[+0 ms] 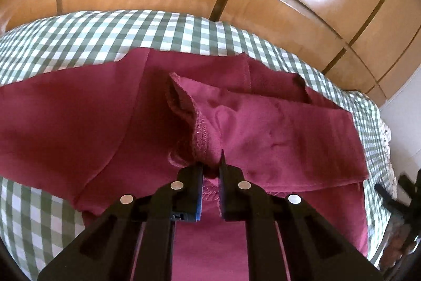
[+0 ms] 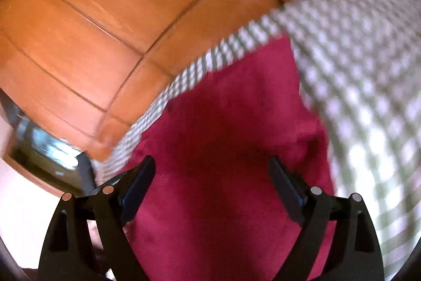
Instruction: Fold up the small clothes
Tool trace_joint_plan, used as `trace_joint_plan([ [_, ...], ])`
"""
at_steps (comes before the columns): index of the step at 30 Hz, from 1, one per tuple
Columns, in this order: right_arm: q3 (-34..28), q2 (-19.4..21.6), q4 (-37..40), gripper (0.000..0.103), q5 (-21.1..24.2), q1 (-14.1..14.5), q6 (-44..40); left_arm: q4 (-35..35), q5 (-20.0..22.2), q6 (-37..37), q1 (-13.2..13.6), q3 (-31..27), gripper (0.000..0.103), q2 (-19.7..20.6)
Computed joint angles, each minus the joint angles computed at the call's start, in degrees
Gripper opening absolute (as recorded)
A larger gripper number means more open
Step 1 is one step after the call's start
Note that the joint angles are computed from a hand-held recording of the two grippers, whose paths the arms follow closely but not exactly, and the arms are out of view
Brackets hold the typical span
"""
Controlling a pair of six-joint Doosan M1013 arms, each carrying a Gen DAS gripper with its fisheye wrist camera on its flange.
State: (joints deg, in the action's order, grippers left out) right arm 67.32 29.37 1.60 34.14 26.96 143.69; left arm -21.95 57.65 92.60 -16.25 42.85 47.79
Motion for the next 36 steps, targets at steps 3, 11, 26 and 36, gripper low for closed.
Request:
trace_joint_plan([
  [3, -8.4, 4.7, -9.9, 0.087, 11.0, 0.7, 2.7, -0.2, -1.5, 0.6, 0.1, 1.2, 0.008, -0.8],
  [11, -17.6, 13.1, -14.4, 0.088, 25.5, 1.0, 0.8, 4.3, -0.4, -2.0, 0.0, 1.0, 0.014, 0.2],
  [26, -17.1, 11.0, -20.0, 0.088, 25.7, 7.3, 0.1, 9.0, -12.2, -11.5, 3.4, 16.4, 0.069, -9.7],
  [36, -18.7, 13.2, -22.9, 0.096, 29.8, 11.5, -1.8, 15.1, -16.2, -30.1, 10.5, 22.6, 0.088, -13.1],
])
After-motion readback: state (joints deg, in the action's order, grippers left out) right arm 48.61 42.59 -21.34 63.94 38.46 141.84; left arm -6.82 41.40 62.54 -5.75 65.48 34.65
